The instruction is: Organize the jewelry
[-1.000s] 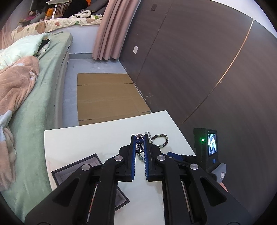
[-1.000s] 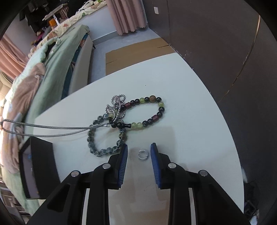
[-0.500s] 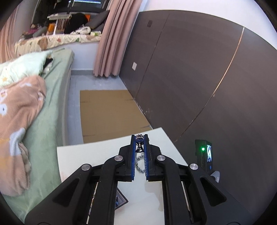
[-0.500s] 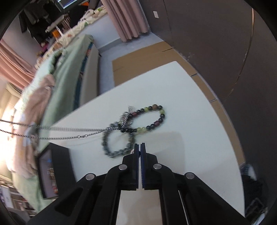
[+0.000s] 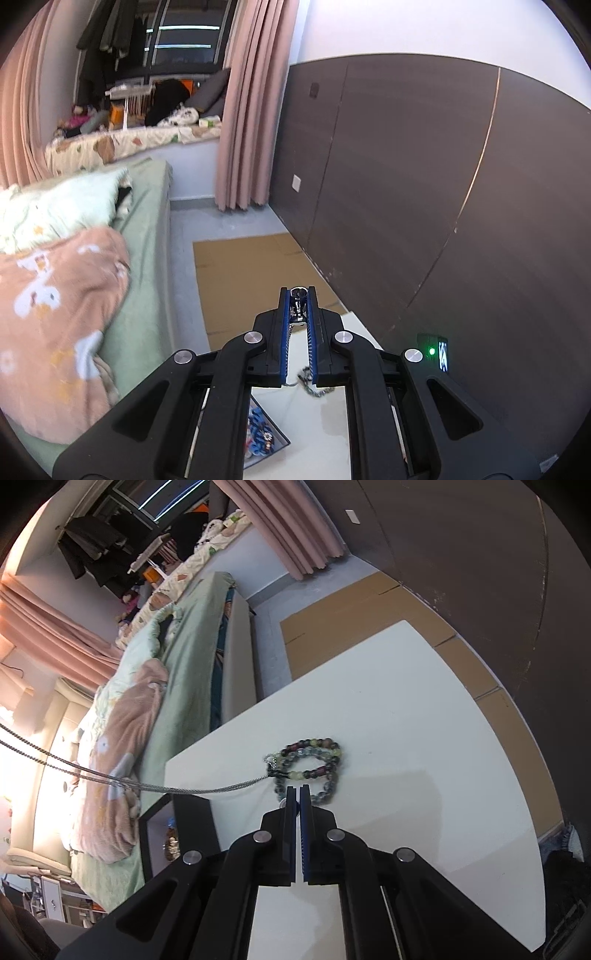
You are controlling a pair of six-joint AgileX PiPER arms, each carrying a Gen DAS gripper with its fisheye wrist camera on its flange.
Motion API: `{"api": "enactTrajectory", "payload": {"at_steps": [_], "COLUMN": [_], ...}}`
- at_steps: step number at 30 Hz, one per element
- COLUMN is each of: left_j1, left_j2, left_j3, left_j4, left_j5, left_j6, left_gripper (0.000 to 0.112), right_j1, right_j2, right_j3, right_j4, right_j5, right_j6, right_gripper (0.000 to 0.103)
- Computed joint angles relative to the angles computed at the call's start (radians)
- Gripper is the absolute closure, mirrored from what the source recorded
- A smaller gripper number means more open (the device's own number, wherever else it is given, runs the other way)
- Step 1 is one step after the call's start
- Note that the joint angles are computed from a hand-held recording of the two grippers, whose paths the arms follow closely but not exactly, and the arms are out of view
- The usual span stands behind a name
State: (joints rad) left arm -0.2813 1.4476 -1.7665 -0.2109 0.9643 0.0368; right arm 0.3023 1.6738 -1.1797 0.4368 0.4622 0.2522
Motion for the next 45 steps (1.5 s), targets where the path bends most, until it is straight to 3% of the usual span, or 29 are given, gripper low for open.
{"api": "enactTrajectory", "payload": {"at_steps": [12,21,35,45], "left_j1": [-0.02,0.032,0.145,0.166], "left_j2": [0.035,0.016,-0.045,0.021], "left_j3": [-0.281,-0.313,0.085,0.413], "left_j4": [0.116,0.107,-0.11,-0.312], "left_j5": [0.152,0.188,0.012,-0.155], "left_j6": [-0.05,-0.039,0.074,0.222], "left_gripper": [0.103,0.103,0.103,0.103], "right_j1": [0.033,0.082,0.127,0.146], "right_j2": [-0.033,-0.031,-0.045,-0.057], "right_j3": [0.018,0.008,0.011,0.009], "right_j4": [0.107,0.071,-0.012,-0.006], "right_j5": [-0.027,-0.032,-0.059,-0.073], "right_j6": [-0.11,-0.086,-0.02,-0.031], "right_gripper": [0.101,0.101,0.101,0.101]}}
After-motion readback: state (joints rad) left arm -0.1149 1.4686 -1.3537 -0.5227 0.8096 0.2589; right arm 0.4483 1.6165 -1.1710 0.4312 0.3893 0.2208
